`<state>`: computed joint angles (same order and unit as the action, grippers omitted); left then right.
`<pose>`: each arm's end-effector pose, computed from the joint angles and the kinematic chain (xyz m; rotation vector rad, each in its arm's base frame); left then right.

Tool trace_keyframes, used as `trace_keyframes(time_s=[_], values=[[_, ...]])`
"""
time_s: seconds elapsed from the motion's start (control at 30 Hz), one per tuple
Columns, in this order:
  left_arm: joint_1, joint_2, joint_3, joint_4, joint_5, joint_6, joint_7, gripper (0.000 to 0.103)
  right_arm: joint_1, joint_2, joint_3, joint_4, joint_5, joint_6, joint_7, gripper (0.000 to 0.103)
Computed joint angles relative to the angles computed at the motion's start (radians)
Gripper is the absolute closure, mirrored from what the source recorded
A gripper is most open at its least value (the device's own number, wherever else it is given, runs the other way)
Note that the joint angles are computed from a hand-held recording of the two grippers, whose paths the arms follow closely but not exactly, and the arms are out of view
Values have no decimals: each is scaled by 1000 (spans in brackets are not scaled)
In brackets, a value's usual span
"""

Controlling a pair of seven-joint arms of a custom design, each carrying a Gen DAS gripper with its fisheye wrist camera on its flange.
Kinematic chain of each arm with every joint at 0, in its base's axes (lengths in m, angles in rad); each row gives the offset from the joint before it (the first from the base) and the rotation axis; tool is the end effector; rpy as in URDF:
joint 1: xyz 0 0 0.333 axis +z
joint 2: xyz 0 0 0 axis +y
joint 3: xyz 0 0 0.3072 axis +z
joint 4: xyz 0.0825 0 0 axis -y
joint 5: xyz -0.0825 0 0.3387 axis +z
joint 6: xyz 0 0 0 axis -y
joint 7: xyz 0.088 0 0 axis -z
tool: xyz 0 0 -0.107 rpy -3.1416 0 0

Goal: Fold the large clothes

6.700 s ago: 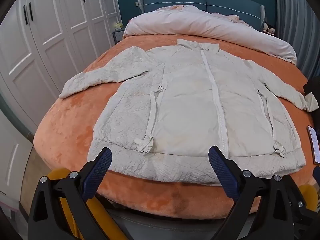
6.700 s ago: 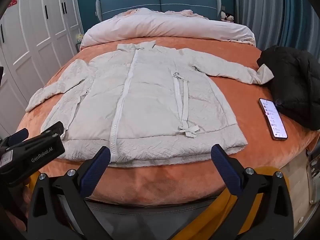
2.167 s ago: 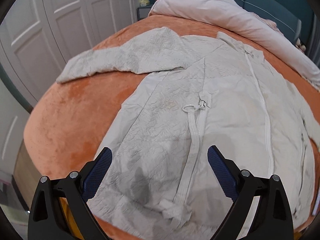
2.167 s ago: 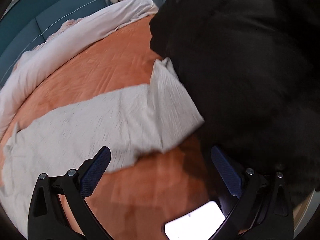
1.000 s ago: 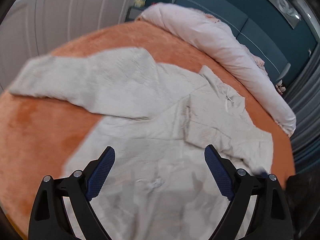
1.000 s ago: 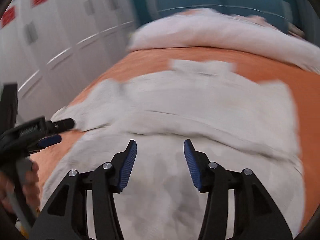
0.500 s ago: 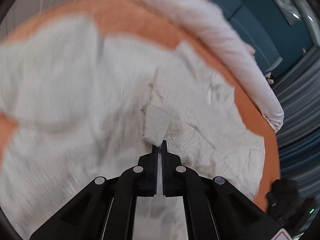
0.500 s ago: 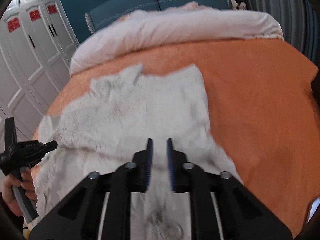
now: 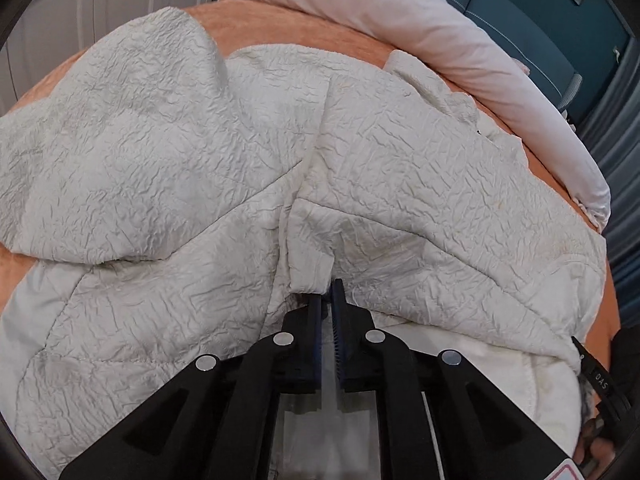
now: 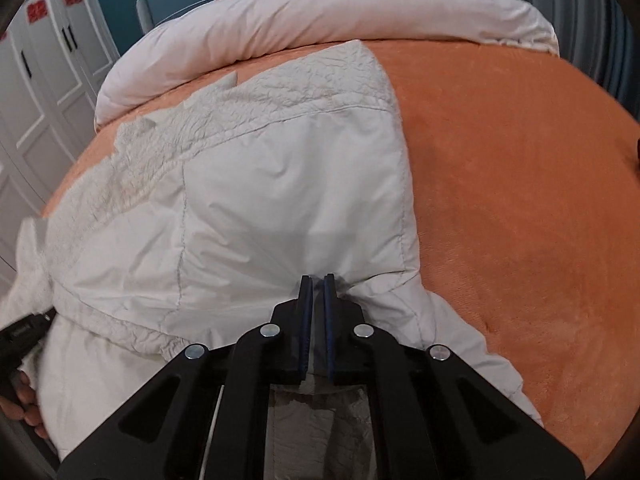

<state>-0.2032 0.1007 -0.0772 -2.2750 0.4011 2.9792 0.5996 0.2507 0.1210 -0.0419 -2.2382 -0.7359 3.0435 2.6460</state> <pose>0.5081 -0.1738 0.4018 -2.2405 1.6223 -0.7978 0.5154 0.1626 0.4044 -1.6282 1.9025 -0.5304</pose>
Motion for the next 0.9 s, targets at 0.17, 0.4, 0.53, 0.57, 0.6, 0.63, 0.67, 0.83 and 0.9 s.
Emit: trace_keyframes(time_s=[0.17, 0.4, 0.53, 0.57, 0.6, 0.63, 0.67, 0.83, 0.9], values=[[-43, 18, 62, 16, 265, 22, -229, 93, 37, 21, -31, 43, -199, -38, 173, 100], [9, -16, 13, -31, 160, 50, -154, 92, -6, -16, 50, 45, 14, -147, -38, 99], [45, -141, -47, -111, 6, 16, -77, 93, 0, -137, 80, -35, 127, -134, -105, 93], [55, -164, -60, -123, 4, 23, -78, 93, 1, -154, 90, -39, 116, -140, -111, 93], [69, -181, -78, -123, 20, 18, -90, 93, 0, -159, 98, -34, 97, -152, -109, 93], [83, -191, -99, -110, 43, 10, -103, 93, 3, -156, 108, -15, 82, -170, -113, 93], [92, -194, -119, -88, 53, 6, -99, 93, 3, -151, 111, -4, 83, -174, -119, 93], [100, -92, -169, 106, 243, -101, -174, 53, 12, -67, 103, 123, 1, -218, -65, 84], [65, -24, -152, 178, 287, -181, -175, 53, 17, -26, 85, 161, -20, -230, -52, 82]])
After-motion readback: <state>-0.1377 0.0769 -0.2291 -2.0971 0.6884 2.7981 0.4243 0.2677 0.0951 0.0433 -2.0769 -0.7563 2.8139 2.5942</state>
